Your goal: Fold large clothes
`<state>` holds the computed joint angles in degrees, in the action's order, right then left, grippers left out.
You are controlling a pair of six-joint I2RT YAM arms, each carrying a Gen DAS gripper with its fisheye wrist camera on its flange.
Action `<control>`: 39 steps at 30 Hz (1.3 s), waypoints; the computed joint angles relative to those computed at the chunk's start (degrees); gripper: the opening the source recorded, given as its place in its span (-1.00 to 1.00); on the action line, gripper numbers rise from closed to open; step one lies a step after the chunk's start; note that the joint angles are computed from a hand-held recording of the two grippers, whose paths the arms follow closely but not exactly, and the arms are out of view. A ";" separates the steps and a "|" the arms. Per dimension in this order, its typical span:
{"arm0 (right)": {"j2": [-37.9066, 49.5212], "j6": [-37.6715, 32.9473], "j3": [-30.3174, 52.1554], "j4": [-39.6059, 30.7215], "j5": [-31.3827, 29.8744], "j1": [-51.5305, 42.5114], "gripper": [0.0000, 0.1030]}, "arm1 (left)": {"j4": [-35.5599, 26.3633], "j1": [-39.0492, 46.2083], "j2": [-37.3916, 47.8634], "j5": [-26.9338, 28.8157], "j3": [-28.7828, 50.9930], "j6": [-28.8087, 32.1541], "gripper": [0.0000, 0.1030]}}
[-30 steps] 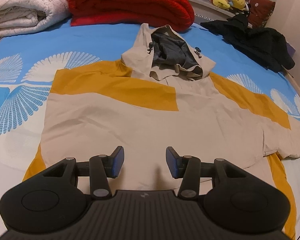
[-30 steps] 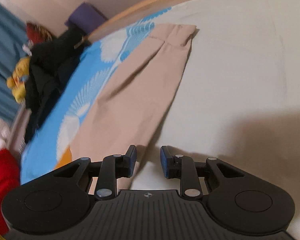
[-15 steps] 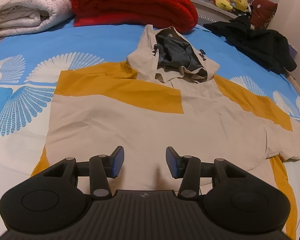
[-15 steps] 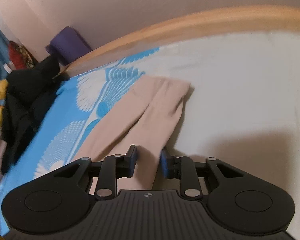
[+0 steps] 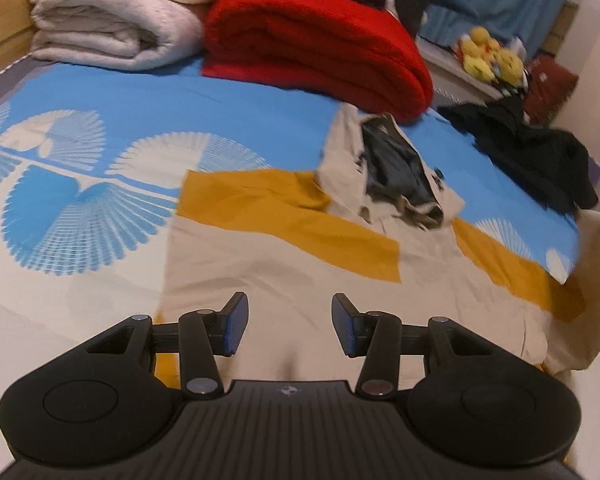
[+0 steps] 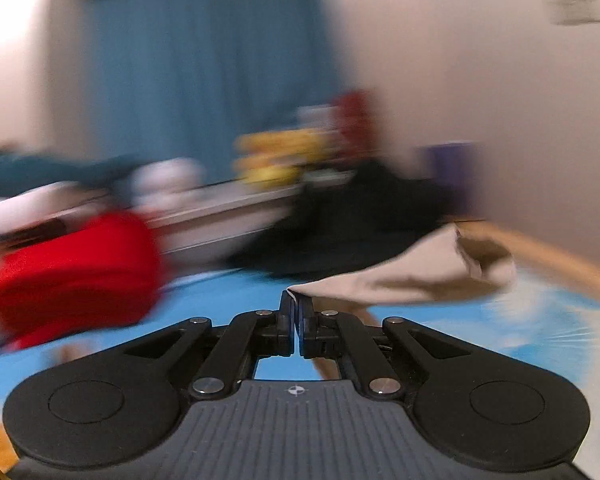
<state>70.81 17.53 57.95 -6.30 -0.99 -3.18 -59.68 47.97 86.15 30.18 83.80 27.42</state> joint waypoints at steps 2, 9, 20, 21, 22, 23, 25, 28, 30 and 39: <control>-0.90 3.04 1.90 -4.23 -2.15 11.02 -0.89 | -1.52 2.00 1.71 1.01 2.89 0.04 -0.01; 1.71 11.82 6.27 -11.62 2.00 41.94 -0.84 | -5.90 6.76 6.74 3.35 10.65 -1.24 -0.01; -11.14 6.80 2.31 -14.73 38.84 55.12 -0.55 | -5.44 4.22 6.26 2.25 5.90 -4.43 -0.31; -12.62 7.44 0.06 -14.03 41.06 55.52 -0.55 | -5.20 3.42 5.80 2.29 4.69 -4.45 -0.41; -14.01 8.42 -2.44 -13.14 41.80 55.41 -0.55 | -4.95 2.61 5.42 2.47 3.39 -4.48 -0.49; -14.63 9.54 -4.28 -12.66 41.32 54.40 -0.55 | -4.70 1.65 4.93 2.71 1.96 -4.58 -0.52; -13.04 11.89 -4.78 -13.58 37.80 51.04 -0.55 | -3.61 -0.09 4.24 3.12 -0.51 -5.14 -0.53; -11.52 11.08 -6.08 -10.46 32.20 46.57 -0.55 | -0.51 -2.85 3.69 2.85 -4.16 -8.39 -0.53; -9.91 9.20 -6.60 -7.93 30.10 44.23 -0.55 | 1.77 -4.28 4.21 2.37 -6.04 -10.95 -0.53; -5.62 13.29 -4.32 -10.72 22.54 36.28 -0.55 | 8.53 -8.58 8.49 -0.88 -10.84 -20.18 -0.52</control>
